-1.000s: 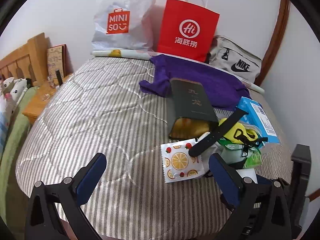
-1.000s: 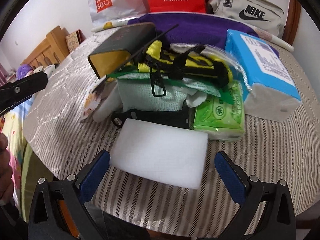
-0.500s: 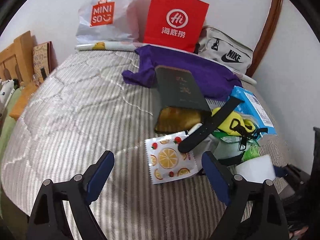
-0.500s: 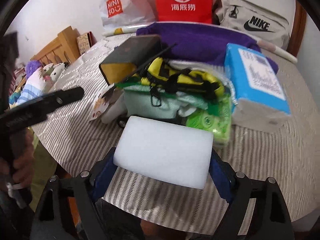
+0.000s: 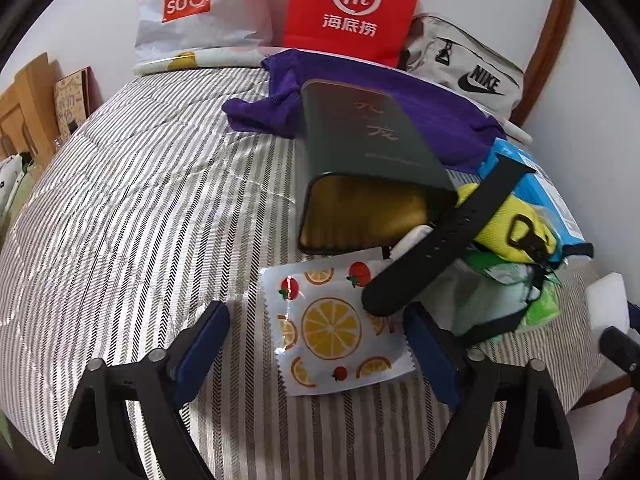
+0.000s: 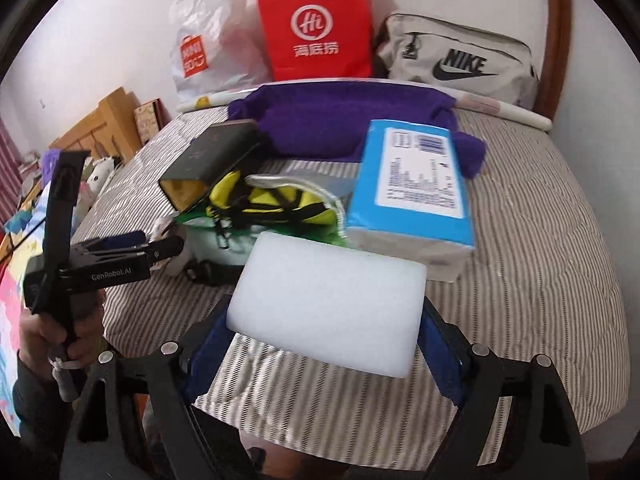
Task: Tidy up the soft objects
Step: 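Move the left tool to the orange-slice sachet while the right tool grasps the white foam block, then close the left gripper on the orange-slice sachet and lift it while the right holds the block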
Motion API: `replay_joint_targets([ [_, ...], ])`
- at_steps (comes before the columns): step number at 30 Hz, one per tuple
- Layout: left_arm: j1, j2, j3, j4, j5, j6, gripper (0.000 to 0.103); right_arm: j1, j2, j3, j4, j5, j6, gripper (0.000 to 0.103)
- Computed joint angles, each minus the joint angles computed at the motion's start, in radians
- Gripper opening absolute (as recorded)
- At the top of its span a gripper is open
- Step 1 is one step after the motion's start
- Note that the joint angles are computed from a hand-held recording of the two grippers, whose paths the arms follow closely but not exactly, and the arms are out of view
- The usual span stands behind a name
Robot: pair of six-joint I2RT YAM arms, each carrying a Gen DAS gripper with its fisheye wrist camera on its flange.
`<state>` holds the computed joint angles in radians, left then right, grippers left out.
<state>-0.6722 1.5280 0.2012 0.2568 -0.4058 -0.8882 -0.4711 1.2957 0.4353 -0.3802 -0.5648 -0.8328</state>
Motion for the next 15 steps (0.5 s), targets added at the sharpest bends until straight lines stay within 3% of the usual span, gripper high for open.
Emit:
replay_joint_targets([
  [1, -0.004, 0.004, 0.007, -0.016, -0.018, -0.001, 0.070, -0.006, 0.008, 0.007, -0.002, -0.006, -0.003, 0.086],
  [4, 0.015, -0.025, -0.003, -0.032, -0.008, 0.029, 0.058, -0.024, 0.034, 0.025, -0.003, -0.021, -0.024, 0.086],
  [15, 0.041, -0.119, -0.014, -0.221, -0.074, 0.018, 0.054, -0.077, 0.251, 0.076, 0.139, 0.047, -0.032, 0.086],
])
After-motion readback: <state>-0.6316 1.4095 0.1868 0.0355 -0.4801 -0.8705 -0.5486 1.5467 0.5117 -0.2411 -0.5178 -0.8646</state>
